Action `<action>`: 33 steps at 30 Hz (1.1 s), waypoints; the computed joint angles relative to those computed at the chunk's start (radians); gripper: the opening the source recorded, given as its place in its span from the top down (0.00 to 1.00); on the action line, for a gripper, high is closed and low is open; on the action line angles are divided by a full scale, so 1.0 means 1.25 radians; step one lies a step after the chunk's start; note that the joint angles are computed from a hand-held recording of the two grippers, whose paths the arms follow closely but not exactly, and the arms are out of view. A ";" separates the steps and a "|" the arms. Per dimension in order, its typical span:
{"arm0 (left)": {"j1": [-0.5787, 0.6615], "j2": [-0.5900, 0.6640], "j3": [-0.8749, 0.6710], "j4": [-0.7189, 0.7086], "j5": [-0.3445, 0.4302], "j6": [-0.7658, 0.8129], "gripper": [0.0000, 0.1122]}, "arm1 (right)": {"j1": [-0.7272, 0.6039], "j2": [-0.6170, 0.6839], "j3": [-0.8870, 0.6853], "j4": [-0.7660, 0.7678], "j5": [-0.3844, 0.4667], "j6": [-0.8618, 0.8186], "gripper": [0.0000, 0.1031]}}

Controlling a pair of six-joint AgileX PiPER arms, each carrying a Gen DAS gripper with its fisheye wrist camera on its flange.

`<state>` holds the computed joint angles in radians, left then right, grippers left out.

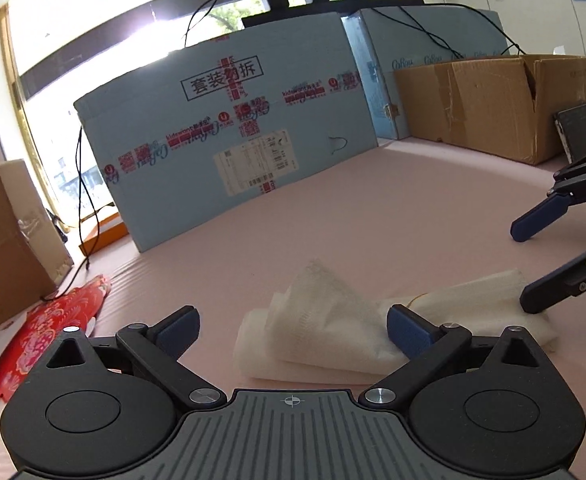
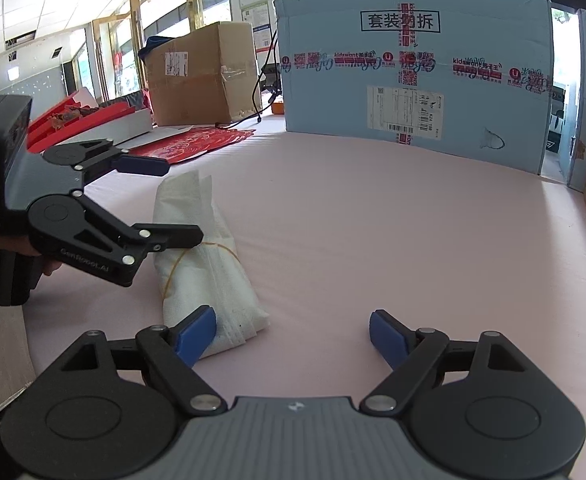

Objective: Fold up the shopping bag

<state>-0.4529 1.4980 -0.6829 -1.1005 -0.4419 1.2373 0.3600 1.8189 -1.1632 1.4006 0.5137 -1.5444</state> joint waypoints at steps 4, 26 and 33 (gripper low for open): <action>-0.028 -0.003 0.007 -0.014 -0.039 -0.007 0.10 | 0.005 -0.031 0.040 0.090 0.040 -0.174 0.19; -0.278 0.119 -0.083 -0.327 -0.410 0.319 0.08 | 0.035 0.003 -0.027 -0.039 0.065 -0.065 0.84; -0.295 0.186 -0.105 -0.317 -0.542 0.327 0.08 | 0.032 -0.007 0.007 0.021 0.054 -0.121 0.83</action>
<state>-0.8222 1.7308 -0.8145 -1.4962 -1.1200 1.6462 0.3994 1.8101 -1.1539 1.4269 0.5816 -1.6957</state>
